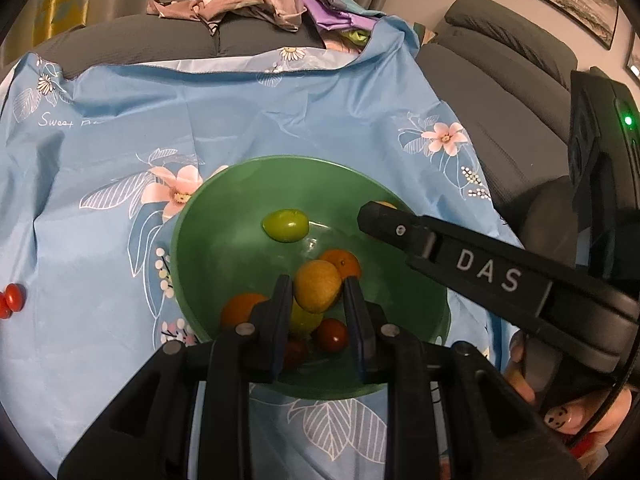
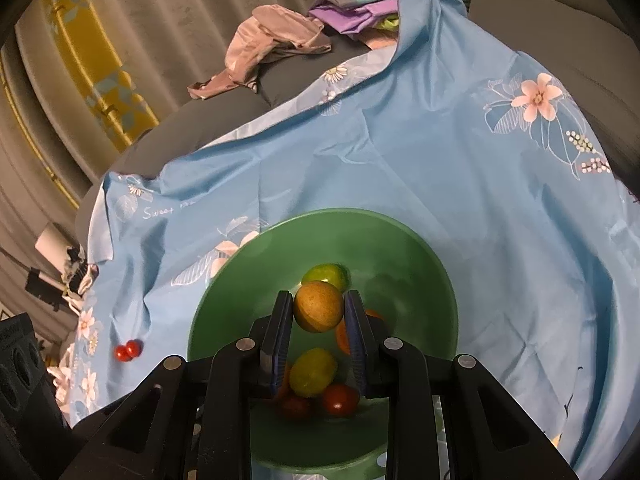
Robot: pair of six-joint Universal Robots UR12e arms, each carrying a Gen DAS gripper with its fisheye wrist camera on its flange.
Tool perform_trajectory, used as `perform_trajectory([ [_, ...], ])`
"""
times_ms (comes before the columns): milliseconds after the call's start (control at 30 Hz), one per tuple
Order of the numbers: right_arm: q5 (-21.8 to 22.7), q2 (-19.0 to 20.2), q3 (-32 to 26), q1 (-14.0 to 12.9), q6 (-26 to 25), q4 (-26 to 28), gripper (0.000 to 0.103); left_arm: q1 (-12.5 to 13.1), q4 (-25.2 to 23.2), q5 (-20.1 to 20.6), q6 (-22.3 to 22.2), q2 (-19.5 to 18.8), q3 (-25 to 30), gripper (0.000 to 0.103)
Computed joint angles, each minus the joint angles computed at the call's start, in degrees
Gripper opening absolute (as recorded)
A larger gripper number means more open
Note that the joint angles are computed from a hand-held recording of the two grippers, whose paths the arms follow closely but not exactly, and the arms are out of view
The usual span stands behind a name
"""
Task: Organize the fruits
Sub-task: 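Carry both small yellow fruits down into the green bowl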
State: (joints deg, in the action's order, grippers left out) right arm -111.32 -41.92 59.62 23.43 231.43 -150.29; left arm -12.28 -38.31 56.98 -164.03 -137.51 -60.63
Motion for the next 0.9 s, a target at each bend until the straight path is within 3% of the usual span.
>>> perform_trajectory([
  [900, 0.0, 1.1, -2.9, -0.1, -0.6, 7.5, 0.028, -0.6, -3.1, 2.4, 0.3, -1.3, 1.9, 0.026],
])
